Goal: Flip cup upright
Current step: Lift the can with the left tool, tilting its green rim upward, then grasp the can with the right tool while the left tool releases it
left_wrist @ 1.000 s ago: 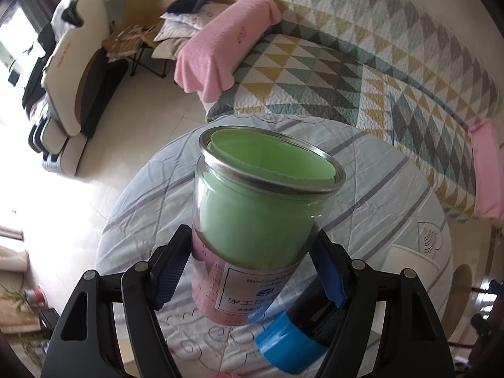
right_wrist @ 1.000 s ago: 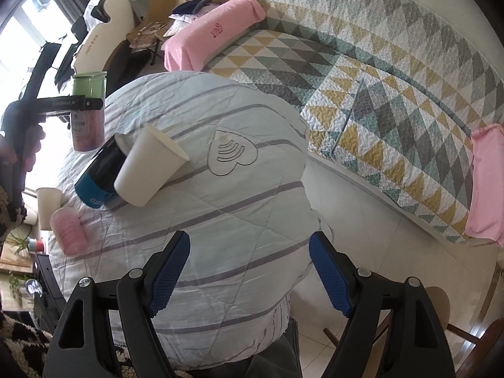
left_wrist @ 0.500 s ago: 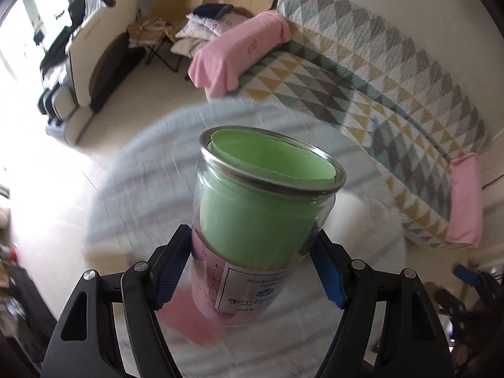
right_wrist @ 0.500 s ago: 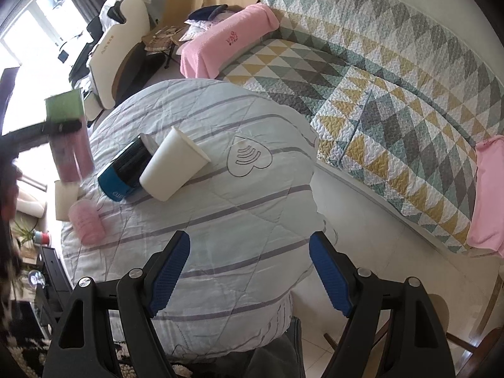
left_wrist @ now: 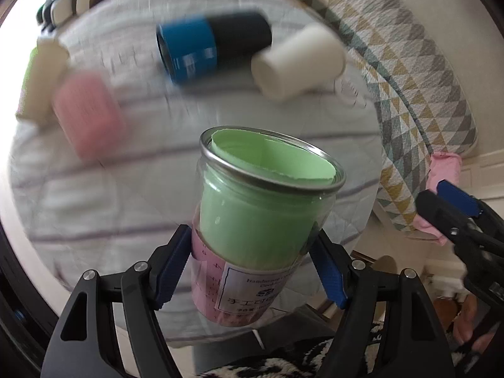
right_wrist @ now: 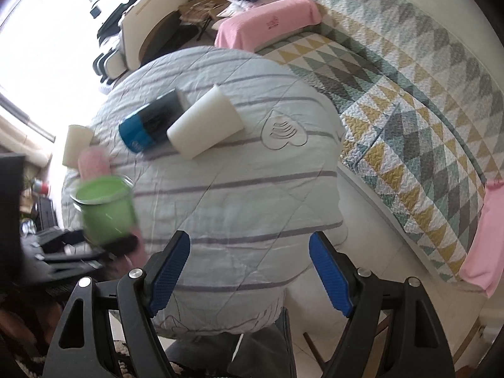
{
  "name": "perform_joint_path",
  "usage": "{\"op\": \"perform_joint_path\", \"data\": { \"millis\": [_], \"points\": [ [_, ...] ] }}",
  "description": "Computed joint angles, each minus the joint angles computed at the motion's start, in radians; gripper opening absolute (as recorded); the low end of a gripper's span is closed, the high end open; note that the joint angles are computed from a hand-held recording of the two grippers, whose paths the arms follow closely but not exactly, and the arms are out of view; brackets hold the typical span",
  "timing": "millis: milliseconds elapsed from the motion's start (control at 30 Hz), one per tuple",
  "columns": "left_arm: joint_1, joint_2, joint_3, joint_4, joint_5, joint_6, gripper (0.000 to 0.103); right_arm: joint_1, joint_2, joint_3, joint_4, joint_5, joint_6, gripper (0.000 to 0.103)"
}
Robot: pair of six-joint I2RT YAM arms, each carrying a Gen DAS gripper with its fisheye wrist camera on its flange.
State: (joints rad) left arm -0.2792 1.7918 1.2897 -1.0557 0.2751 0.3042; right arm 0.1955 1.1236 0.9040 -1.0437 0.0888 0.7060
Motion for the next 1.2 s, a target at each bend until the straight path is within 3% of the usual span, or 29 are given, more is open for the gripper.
{"op": "perform_joint_path", "data": {
  "millis": [100, 267, 433, 800, 967, 1200],
  "points": [
    [-0.037, 0.000, -0.051, 0.085, -0.038, -0.052, 0.075, 0.004, 0.009, -0.008, 0.001, -0.007, -0.016, 0.080],
    [-0.042, 0.056, -0.044, 0.126, -0.052, -0.089, 0.078, -0.014, 0.001, -0.036, 0.003, -0.016, -0.032, 0.080],
    [-0.043, 0.032, -0.051, 0.108, -0.056, -0.071, 0.092, -0.035, -0.006, -0.054, 0.015, -0.026, -0.025, 0.079],
    [0.072, -0.118, 0.002, -0.015, -0.006, 0.082, 0.100, -0.038, 0.009, -0.032, 0.078, -0.131, 0.049, 0.080],
    [0.156, -0.176, 0.007, 0.007, -0.082, 0.154, 0.102, 0.034, 0.103, 0.002, 0.144, -0.160, 0.117, 0.081],
    [0.327, -0.110, 0.065, -0.009, -0.088, 0.240, 0.103, 0.150, 0.297, 0.051, 0.278, -0.214, 0.216, 0.081]
  ]
}}
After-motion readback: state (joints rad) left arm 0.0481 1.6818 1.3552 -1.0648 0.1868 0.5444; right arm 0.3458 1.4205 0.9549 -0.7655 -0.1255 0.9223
